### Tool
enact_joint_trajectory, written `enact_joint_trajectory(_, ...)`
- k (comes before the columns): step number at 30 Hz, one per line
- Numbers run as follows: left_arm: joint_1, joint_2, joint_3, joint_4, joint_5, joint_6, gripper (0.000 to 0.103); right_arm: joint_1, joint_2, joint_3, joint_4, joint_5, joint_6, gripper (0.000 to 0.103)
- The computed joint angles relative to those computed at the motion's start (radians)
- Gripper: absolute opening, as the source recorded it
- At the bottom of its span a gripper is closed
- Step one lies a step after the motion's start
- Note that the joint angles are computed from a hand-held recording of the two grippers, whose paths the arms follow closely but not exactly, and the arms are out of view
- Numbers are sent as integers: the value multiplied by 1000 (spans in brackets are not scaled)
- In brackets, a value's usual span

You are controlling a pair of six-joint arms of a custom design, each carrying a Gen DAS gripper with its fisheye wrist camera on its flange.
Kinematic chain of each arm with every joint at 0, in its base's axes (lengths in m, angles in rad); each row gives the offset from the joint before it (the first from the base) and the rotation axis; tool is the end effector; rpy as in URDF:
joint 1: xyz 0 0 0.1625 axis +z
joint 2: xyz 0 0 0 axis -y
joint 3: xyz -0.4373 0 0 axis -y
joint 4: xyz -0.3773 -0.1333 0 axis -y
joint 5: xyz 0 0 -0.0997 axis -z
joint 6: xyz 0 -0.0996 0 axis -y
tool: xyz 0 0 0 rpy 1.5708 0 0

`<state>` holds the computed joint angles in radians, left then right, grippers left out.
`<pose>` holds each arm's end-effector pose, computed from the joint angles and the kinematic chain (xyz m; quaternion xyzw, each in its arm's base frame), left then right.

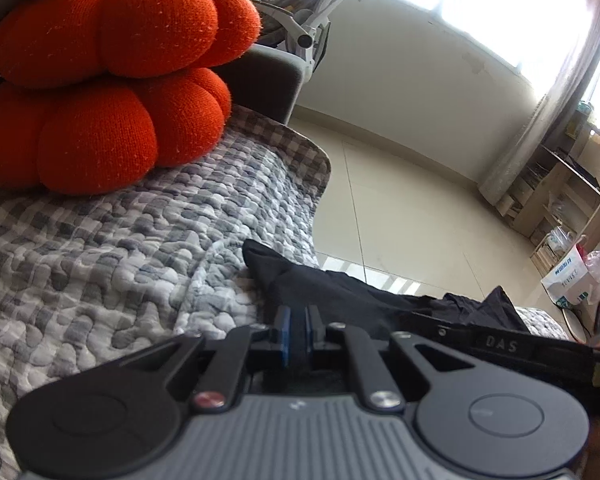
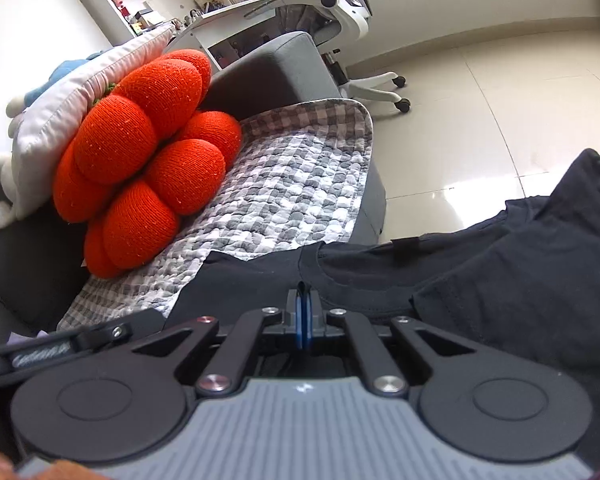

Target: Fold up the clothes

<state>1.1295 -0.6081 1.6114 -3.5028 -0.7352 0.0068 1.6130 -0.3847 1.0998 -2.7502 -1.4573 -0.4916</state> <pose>-0.1009 -0.6988 0.1340 0.0044 0.8372 -0.4779 0.2660 0.1792 -0.8168 0.0354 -0.2688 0.9338 -0.2362 0.0026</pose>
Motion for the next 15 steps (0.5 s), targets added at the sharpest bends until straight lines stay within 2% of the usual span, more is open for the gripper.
enact_joint_trajectory(7,-11,-6,104,-61,-45,20,6,-26,19,-29,18,69,0,4)
enact_joint_trajectory(11,-11,2,161,-134,-74,25,6,-26,18,-26,19,69,4,4)
enact_joint_trajectory(15,-30,-13,204,-135,-73,22,6,-21,8,-3,-5,58,-20,8)
